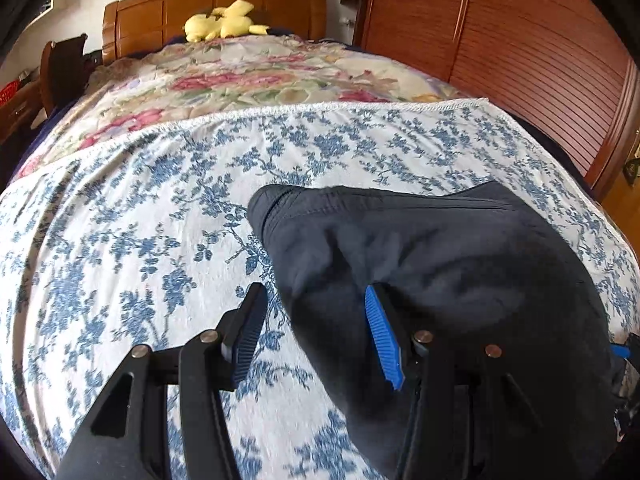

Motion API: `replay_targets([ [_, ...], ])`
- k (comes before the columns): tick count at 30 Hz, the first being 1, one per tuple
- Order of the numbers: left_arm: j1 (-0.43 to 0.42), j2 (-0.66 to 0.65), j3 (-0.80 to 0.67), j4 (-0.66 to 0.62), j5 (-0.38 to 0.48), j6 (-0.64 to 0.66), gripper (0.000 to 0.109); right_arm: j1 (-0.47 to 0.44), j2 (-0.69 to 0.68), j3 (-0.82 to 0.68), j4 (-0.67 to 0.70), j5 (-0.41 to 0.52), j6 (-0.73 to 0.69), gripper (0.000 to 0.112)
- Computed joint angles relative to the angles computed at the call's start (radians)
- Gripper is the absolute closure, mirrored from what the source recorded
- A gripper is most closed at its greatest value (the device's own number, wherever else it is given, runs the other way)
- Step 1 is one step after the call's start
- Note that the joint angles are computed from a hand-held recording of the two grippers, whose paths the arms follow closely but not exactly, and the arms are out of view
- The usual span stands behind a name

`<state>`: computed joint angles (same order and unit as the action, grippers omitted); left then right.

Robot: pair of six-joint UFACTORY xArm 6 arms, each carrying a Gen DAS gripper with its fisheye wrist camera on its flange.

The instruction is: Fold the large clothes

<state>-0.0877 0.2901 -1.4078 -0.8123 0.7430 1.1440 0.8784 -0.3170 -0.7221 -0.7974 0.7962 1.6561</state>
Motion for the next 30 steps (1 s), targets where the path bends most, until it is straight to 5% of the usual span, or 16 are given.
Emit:
replay_targets([
  [6, -0.010, 0.057, -0.043, 0.024, 0.015, -0.041, 0.051, -0.030, -0.008, 0.023, 0.003, -0.069, -0.009, 0.026],
  [12, -0.021, 0.060, -0.045, 0.037, 0.007, -0.078, 0.051, -0.052, -0.026, 0.054, -0.011, -0.179, -0.010, 0.058],
  [14, -0.031, 0.056, -0.040, 0.036, -0.003, -0.062, 0.065, -0.047, -0.022, 0.048, -0.028, -0.193, -0.012, 0.075],
  [19, -0.041, 0.044, -0.048, 0.088, 0.025, -0.080, 0.097, 0.000, 0.002, -0.004, -0.091, -0.126, -0.002, 0.088],
  [30, -0.107, -0.216, 0.154, 0.076, -0.147, -0.036, 0.101, -0.004, -0.124, 0.040, -0.276, -0.144, 0.140, 0.101],
])
